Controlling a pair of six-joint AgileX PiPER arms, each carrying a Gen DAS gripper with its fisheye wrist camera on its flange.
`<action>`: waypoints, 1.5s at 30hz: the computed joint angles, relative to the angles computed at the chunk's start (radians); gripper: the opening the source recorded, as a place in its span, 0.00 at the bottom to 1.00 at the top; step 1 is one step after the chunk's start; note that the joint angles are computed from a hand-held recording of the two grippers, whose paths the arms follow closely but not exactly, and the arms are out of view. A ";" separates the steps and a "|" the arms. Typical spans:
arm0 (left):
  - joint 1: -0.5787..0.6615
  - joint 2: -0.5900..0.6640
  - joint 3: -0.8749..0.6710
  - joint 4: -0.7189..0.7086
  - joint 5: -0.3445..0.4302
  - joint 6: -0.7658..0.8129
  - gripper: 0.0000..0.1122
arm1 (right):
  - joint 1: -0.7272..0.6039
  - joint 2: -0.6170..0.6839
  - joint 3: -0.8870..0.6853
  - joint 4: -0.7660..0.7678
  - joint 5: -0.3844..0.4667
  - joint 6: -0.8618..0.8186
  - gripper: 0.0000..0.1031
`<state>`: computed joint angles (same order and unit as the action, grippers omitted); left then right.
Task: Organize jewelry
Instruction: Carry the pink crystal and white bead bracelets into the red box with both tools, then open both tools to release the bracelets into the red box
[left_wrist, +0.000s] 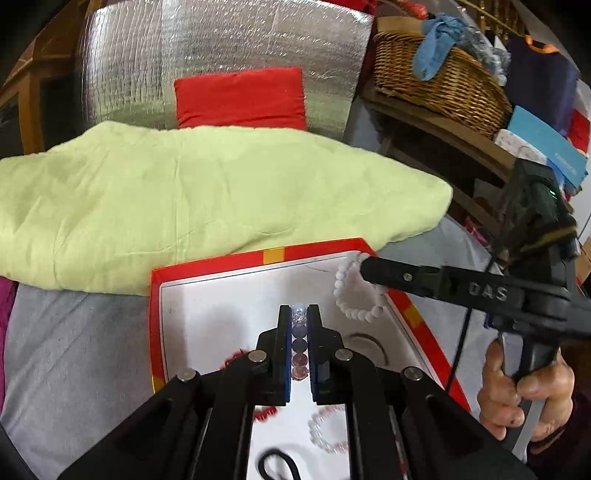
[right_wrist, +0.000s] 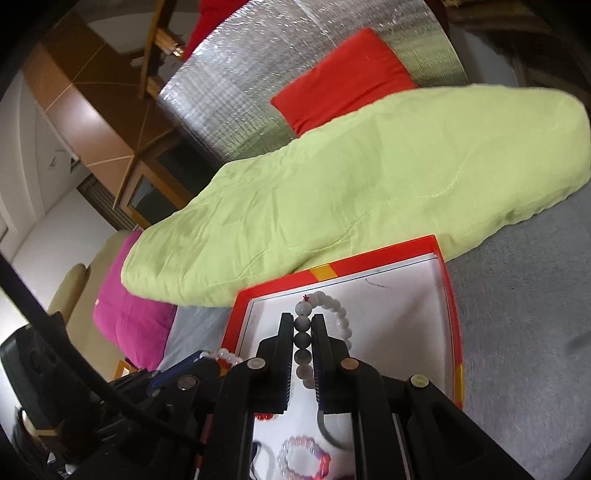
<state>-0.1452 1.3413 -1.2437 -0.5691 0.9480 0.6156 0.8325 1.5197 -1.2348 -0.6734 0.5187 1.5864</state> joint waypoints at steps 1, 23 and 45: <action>-0.009 0.024 -0.015 0.015 -0.005 -0.020 0.07 | -0.010 0.006 -0.002 0.011 -0.010 -0.009 0.10; -0.085 0.147 -0.079 0.099 -0.021 -0.158 0.26 | -0.117 0.034 0.025 0.189 -0.063 -0.110 0.16; 0.162 -0.488 0.293 0.338 0.070 -0.296 0.70 | 0.238 -0.037 -0.098 -0.014 0.466 -0.016 0.59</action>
